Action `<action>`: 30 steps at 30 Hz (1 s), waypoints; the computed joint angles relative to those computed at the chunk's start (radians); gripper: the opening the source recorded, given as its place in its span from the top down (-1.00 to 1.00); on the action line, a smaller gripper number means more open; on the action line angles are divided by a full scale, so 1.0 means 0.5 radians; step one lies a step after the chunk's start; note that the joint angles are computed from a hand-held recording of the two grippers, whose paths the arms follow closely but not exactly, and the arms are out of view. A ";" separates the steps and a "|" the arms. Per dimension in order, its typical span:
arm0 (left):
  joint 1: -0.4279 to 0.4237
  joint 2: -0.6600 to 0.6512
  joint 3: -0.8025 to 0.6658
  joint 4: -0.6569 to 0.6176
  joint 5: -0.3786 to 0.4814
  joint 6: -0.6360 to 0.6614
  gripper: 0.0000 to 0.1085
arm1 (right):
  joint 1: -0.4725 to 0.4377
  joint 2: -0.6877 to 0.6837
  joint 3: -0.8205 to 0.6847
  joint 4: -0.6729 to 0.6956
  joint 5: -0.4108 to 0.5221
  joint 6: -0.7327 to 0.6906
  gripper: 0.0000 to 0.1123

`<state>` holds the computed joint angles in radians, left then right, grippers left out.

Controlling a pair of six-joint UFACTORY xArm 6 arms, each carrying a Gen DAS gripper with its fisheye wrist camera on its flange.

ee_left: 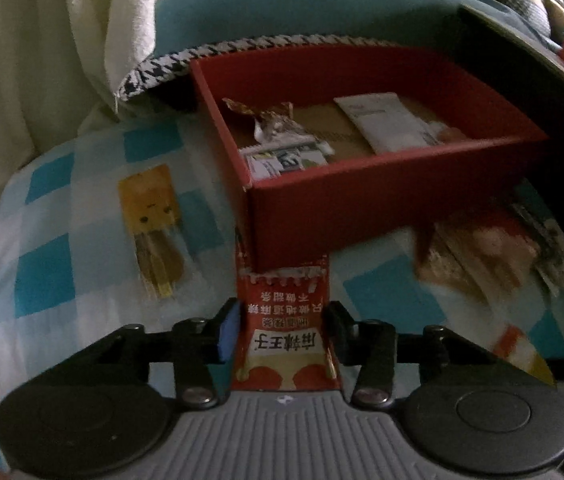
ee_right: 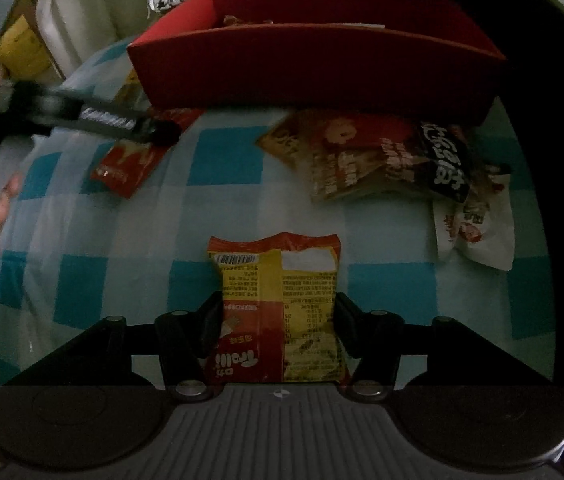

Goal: Organize snacks
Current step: 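Grasp the red spicy-strip packet with the left gripper while the right gripper grasps the yellow-red bag, then lift both held packets and carry them toward the red tray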

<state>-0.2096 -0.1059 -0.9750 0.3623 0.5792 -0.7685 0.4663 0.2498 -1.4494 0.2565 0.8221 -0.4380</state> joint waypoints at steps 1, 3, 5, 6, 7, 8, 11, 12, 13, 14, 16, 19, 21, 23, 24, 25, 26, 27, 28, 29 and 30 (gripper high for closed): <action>-0.008 -0.015 0.013 -0.004 0.003 0.002 0.29 | -0.011 -0.004 -0.009 0.000 0.019 -0.009 -0.15; -0.023 -0.041 0.031 -0.021 0.017 0.007 0.31 | -0.014 0.003 -0.025 0.004 0.029 -0.022 -0.15; -0.031 -0.093 0.065 -0.131 0.030 0.070 0.32 | -0.012 0.000 -0.029 0.023 0.038 -0.040 -0.15; -0.037 -0.128 0.093 -0.188 0.034 0.113 0.32 | -0.012 -0.005 -0.026 0.030 0.041 -0.048 -0.15; -0.049 -0.168 0.124 -0.209 0.048 0.124 0.32 | -0.010 -0.009 -0.024 0.030 0.044 -0.051 -0.15; -0.063 -0.201 0.148 -0.227 0.067 0.136 0.32 | -0.010 -0.012 -0.024 0.033 0.048 -0.056 -0.15; -0.112 -0.298 0.222 -0.240 0.122 0.146 0.32 | -0.006 -0.013 -0.019 0.029 0.049 -0.056 -0.15; -0.130 -0.317 0.234 -0.198 0.143 0.125 0.32 | -0.004 -0.016 -0.014 0.031 0.048 -0.060 -0.15; -0.144 -0.324 0.239 -0.158 0.156 0.113 0.31 | -0.002 -0.017 -0.012 0.031 0.048 -0.065 -0.15; -0.155 -0.324 0.239 -0.133 0.163 0.116 0.31 | 0.002 -0.013 -0.012 0.025 0.045 -0.062 -0.15; -0.160 -0.308 0.233 -0.126 0.166 0.117 0.30 | 0.007 -0.001 -0.017 0.004 0.049 -0.057 -0.17; -0.150 -0.285 0.224 -0.117 0.147 0.123 0.21 | 0.013 0.001 -0.016 0.006 0.038 -0.064 -0.19; -0.149 -0.273 0.218 -0.091 0.146 0.131 0.15 | 0.016 0.005 -0.016 -0.004 0.032 -0.067 -0.21; -0.148 -0.264 0.220 -0.097 0.141 0.140 0.09 | 0.020 0.007 -0.016 -0.008 0.028 -0.069 -0.23; -0.145 -0.259 0.223 -0.105 0.133 0.150 0.02 | 0.020 0.009 -0.019 -0.009 0.032 -0.074 -0.25; -0.145 -0.254 0.224 -0.090 0.126 0.153 -0.03 | 0.023 0.013 -0.022 -0.013 0.033 -0.076 -0.27; -0.154 -0.245 0.214 -0.070 0.138 0.150 -0.03 | 0.026 0.014 -0.022 -0.019 0.033 -0.080 -0.29; -0.163 -0.238 0.208 -0.039 0.149 0.145 -0.04 | 0.029 0.015 -0.022 -0.018 0.036 -0.089 -0.33; -0.173 -0.230 0.202 -0.002 0.160 0.137 -0.06 | 0.031 0.018 -0.025 -0.020 0.037 -0.094 -0.38; -0.183 -0.224 0.199 0.034 0.164 0.119 -0.07 | 0.037 0.015 -0.017 -0.023 0.031 -0.103 -0.41; -0.182 -0.224 0.200 0.032 0.162 0.115 -0.08 | 0.045 0.016 -0.011 -0.032 0.025 -0.107 -0.46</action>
<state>-0.3003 -0.2181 -0.8750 0.3782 0.6602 -0.7109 0.4890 0.2578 -1.4551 0.2406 0.8347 -0.4913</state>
